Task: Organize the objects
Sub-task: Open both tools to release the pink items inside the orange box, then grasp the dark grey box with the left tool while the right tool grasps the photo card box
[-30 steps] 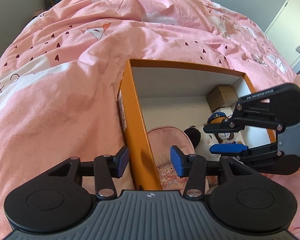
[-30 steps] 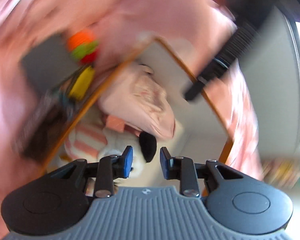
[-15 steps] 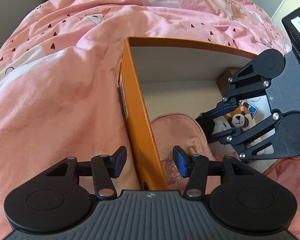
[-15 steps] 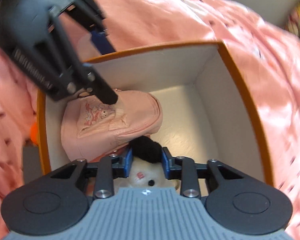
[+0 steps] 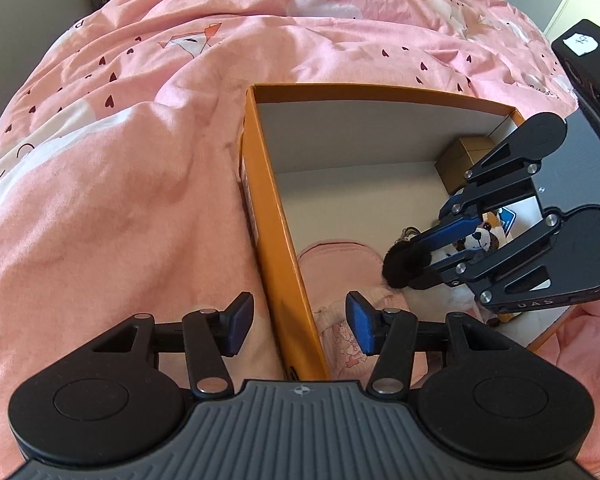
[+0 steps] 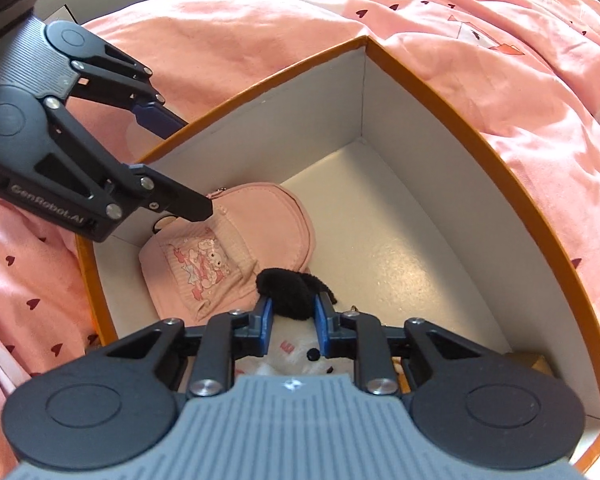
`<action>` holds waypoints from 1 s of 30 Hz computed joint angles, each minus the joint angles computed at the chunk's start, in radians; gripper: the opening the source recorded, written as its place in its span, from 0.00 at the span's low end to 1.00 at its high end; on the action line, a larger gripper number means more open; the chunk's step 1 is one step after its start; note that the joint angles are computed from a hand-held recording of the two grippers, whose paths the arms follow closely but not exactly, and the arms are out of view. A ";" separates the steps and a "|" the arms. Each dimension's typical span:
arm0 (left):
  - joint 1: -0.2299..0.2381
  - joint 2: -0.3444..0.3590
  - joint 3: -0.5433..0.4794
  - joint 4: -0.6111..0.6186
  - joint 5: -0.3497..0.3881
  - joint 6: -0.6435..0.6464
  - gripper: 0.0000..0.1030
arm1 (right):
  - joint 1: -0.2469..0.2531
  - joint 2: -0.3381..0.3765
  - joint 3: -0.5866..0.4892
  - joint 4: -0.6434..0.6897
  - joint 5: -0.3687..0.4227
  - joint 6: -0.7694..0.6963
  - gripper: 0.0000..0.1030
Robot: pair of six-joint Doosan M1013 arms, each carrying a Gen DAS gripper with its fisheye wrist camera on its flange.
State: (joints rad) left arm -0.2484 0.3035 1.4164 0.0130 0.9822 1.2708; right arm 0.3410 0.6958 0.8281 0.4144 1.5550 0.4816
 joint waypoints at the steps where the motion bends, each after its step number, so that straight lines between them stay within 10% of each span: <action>1: -0.002 -0.002 0.001 0.004 -0.002 0.000 0.59 | 0.001 -0.001 0.004 -0.002 -0.004 -0.002 0.23; 13: -0.046 -0.079 0.052 0.124 -0.095 -0.084 0.59 | -0.001 -0.071 0.092 -0.006 -0.110 0.026 0.35; 30: -0.124 -0.160 0.196 0.026 -0.145 -0.098 0.58 | -0.079 -0.391 0.545 0.258 -0.447 -0.069 0.44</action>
State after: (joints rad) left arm -0.3726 0.1438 1.6125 0.0387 0.8373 1.1731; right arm 0.2615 0.3051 1.3729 0.6724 1.1080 0.4129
